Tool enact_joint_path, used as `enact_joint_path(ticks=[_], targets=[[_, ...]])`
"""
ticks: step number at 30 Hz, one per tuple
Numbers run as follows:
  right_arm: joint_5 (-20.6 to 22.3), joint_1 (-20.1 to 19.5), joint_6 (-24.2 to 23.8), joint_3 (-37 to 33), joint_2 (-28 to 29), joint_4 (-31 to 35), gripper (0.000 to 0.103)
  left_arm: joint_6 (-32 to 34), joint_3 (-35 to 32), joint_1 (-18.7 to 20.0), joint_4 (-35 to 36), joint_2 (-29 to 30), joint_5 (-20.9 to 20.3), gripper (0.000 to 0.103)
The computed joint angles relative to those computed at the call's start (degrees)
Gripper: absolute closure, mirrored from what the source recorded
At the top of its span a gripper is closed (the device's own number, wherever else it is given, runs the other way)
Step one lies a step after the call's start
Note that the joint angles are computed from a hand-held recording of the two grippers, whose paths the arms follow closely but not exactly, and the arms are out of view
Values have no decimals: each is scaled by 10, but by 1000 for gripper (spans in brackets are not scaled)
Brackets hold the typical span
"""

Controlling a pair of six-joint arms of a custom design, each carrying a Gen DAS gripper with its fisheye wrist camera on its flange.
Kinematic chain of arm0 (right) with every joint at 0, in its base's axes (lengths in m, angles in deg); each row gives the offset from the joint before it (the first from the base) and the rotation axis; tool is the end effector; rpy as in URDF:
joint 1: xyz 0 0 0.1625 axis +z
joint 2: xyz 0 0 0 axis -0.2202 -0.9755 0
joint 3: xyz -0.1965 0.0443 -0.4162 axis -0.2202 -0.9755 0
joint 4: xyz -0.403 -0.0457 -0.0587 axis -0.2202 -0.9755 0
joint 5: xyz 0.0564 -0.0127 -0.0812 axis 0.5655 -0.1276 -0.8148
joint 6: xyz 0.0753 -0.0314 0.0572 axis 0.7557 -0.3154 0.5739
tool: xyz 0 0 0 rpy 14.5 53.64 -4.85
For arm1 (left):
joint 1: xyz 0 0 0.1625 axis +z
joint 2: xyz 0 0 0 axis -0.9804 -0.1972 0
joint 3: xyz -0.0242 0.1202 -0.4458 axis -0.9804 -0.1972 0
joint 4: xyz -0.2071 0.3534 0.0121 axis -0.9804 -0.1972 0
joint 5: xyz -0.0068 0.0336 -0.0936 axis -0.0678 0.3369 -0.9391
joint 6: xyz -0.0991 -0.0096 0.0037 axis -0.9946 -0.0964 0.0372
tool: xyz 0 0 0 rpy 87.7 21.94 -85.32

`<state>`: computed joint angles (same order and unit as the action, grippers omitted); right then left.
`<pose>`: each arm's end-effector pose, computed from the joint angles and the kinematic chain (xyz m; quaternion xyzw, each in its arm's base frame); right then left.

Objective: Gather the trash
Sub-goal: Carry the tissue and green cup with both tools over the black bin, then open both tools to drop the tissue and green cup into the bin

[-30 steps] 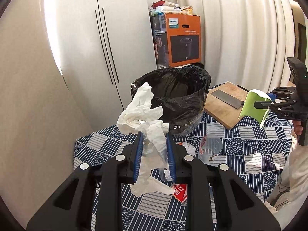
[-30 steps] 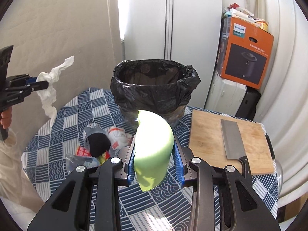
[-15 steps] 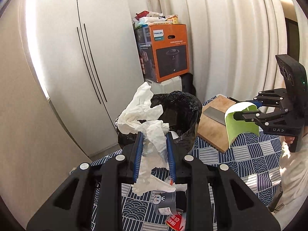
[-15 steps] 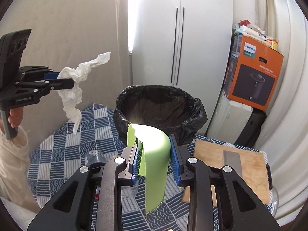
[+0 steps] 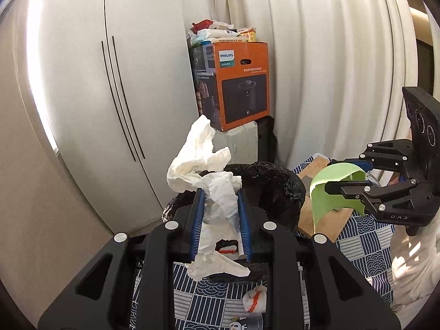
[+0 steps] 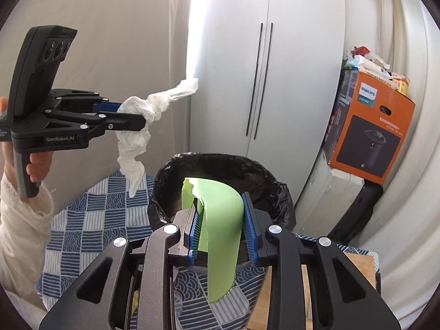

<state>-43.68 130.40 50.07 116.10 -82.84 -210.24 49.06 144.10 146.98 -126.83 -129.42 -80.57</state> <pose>0.4624 -0.7192 0.0790 0.3342 -0.8008 0.3950 0.3016 -0.1397 -0.7865 0.4499 0.4812 0.7905 -0.3203 0.2025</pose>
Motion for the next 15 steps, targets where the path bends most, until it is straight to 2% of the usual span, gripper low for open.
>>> enact_joint_path(ticks=[7,12,14,15], targets=[[13,-9,-11,-97,43,50,77,-6,-83,14,36,55,-34,78],[13,-21,-2,-159,73,98,77,0,-129,23,70,91,-47,78],[13,-27,2,-174,80,114,77,1,-143,29,80,104,-55,75],[17,-30,6,-179,81,124,77,8,-139,32,70,106,-60,60]])
